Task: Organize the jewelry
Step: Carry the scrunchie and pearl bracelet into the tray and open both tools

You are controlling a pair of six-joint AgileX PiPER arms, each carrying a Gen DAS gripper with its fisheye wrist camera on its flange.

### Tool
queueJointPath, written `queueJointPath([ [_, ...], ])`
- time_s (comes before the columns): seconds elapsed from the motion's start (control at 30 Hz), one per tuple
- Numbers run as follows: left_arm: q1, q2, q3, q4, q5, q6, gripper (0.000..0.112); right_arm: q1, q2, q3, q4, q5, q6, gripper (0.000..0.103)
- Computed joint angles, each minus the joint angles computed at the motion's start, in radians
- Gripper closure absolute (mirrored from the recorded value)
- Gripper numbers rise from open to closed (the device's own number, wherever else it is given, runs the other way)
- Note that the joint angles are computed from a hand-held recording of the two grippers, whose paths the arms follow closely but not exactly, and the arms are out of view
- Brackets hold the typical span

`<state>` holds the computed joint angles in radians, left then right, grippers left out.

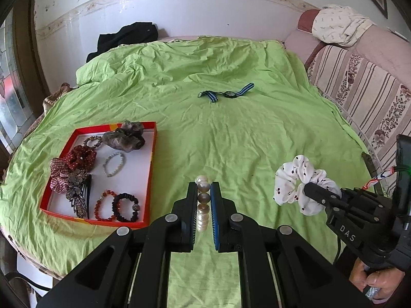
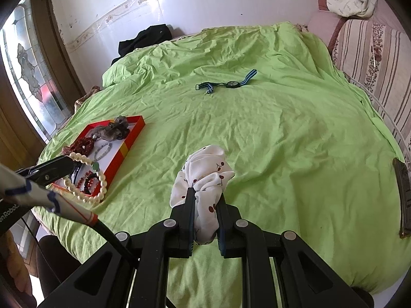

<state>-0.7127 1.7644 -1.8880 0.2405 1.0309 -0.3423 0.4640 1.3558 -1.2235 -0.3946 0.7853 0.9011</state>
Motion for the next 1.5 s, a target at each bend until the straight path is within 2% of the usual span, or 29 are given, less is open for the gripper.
queueJointPath([
  [0.43, 0.072, -0.046, 0.063, -0.01, -0.028, 0.003, 0.103, 0.056, 0.078, -0.108, -0.007, 0.045, -0.023, 0.088],
  [1.2, 0.314, -0.102, 0.145, -0.137, -0.067, 0.078, 0.103, 0.18, 0.355, -0.49, 0.026, 0.17, -0.147, 0.088],
  [1.4, 0.415, -0.089, 0.1, -0.226, -0.052, 0.177, 0.103, 0.186, 0.432, -0.617, 0.058, 0.212, -0.203, 0.088],
  [1.5, 0.506, -0.051, 0.005, -0.343, 0.005, 0.275, 0.103, 0.187, 0.478, -0.697, 0.065, 0.239, -0.232, 0.088],
])
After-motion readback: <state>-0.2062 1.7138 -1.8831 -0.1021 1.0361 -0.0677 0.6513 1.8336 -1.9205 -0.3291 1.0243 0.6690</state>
